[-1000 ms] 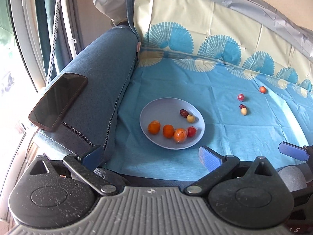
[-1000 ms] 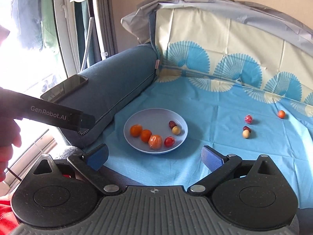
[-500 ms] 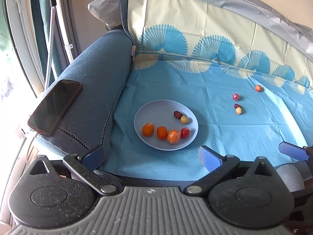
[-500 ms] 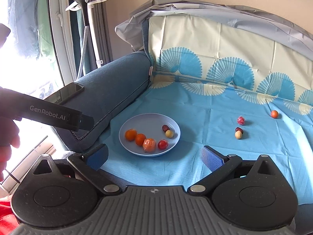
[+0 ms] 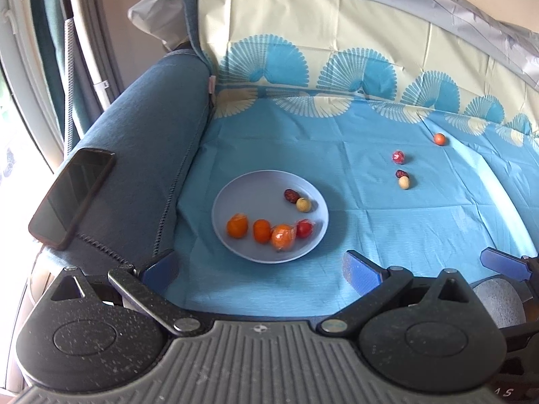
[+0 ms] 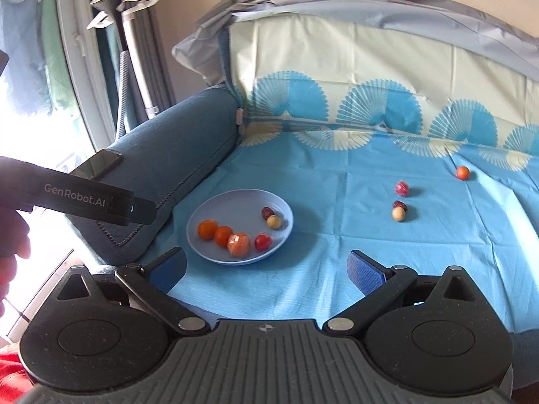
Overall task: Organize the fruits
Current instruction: 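Withdraw both open tools from the plate, then grasp a red lychee with the left tool while the right tool grasps a tan longan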
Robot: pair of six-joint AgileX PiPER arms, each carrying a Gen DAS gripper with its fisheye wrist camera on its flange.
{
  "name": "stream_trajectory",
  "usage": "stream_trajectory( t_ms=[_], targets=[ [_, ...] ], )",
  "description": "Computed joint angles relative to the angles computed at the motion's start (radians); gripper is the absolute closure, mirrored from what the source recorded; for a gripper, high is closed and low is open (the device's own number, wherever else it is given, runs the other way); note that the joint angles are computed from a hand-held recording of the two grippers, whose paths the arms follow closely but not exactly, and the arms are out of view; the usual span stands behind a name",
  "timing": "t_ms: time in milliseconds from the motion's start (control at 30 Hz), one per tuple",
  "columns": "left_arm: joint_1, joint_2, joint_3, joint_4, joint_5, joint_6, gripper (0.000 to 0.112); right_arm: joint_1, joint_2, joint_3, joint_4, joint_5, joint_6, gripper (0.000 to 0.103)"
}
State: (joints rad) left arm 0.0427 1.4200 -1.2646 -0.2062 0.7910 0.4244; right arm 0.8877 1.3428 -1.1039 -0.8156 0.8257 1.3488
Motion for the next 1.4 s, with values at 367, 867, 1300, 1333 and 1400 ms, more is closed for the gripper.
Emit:
stream_trajectory(
  t_ms=[367,867,1300,1333,1400],
  targets=[
    [-0.261,0.217,-0.148,0.129,-0.058,-0.210,0.010,-0.297,-0.110,0.158,0.025,-0.068,-0.024,0.002],
    [-0.399,0.724,-0.762,0.342,0.077,-0.429,0.010,-0.749,0.385,0.099,-0.289,-0.501,0.213,0.002],
    [-0.382,1.026,-1.209,0.374,0.273,-0.438,0.010,-0.761,0.856,-0.347,-0.283,-0.471,0.126,0.007],
    [-0.384,1.048,-1.246,0.375,0.290,-0.437,0.010,-0.756,0.854,-0.337,-0.347,-0.464,0.179,0.030],
    [-0.391,1.109,-1.353,0.367,0.335,-0.428,0.010,-0.747,0.837,-0.300,-0.457,-0.444,0.270,0.050]
  ],
)
